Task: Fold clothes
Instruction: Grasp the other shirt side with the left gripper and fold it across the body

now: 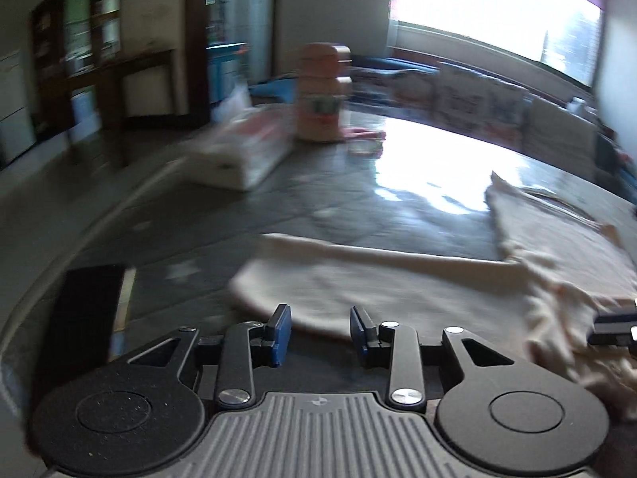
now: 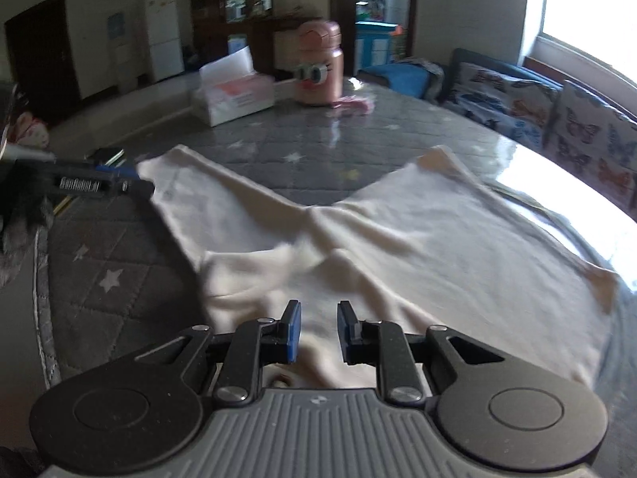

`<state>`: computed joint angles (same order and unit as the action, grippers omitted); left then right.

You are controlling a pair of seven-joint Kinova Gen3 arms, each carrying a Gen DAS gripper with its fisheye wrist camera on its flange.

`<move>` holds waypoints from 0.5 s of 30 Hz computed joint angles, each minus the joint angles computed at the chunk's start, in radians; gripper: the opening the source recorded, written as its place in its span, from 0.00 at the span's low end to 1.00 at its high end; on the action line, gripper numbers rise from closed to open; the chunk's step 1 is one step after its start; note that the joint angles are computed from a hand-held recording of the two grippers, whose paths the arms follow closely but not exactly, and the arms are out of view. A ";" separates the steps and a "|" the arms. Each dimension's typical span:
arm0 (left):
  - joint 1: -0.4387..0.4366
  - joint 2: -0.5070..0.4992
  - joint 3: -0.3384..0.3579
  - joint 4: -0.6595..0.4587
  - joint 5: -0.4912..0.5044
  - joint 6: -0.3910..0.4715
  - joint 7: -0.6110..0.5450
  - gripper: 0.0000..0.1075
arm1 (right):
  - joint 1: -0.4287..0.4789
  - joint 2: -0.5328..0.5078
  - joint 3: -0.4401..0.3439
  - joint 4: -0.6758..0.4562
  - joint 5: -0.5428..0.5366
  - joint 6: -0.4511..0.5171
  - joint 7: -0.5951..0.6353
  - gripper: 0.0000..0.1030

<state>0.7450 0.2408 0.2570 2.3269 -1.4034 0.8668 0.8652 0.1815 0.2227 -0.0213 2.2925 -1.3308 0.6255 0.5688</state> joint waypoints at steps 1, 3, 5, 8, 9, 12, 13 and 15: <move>-0.003 0.000 -0.004 0.003 0.010 0.006 0.007 0.37 | 0.000 0.005 -0.023 0.007 -0.010 -0.022 0.011 0.18; -0.009 -0.001 -0.011 0.010 0.030 0.019 0.020 0.38 | 0.010 -0.006 -0.052 0.026 -0.043 -0.047 0.067 0.18; -0.019 0.001 -0.017 0.013 0.042 0.020 0.030 0.38 | -0.023 -0.011 -0.007 0.028 -0.048 -0.027 0.073 0.17; -0.038 0.006 -0.027 0.010 0.044 0.001 0.046 0.38 | -0.021 -0.012 0.005 0.021 -0.034 -0.018 0.046 0.17; -0.042 0.013 -0.031 0.004 0.045 -0.002 0.047 0.38 | -0.020 -0.010 0.008 0.019 -0.027 -0.016 0.035 0.17; -0.045 0.022 -0.037 -0.008 0.040 -0.002 0.050 0.36 | -0.012 -0.012 0.011 0.020 -0.019 -0.008 0.028 0.17; -0.045 0.025 -0.039 -0.011 0.035 -0.002 0.052 0.29 | -0.010 -0.012 0.011 0.019 -0.017 -0.006 0.027 0.17; -0.045 0.030 -0.042 -0.014 0.026 -0.001 0.058 0.11 | -0.004 -0.014 0.014 0.019 -0.013 0.003 0.027 0.17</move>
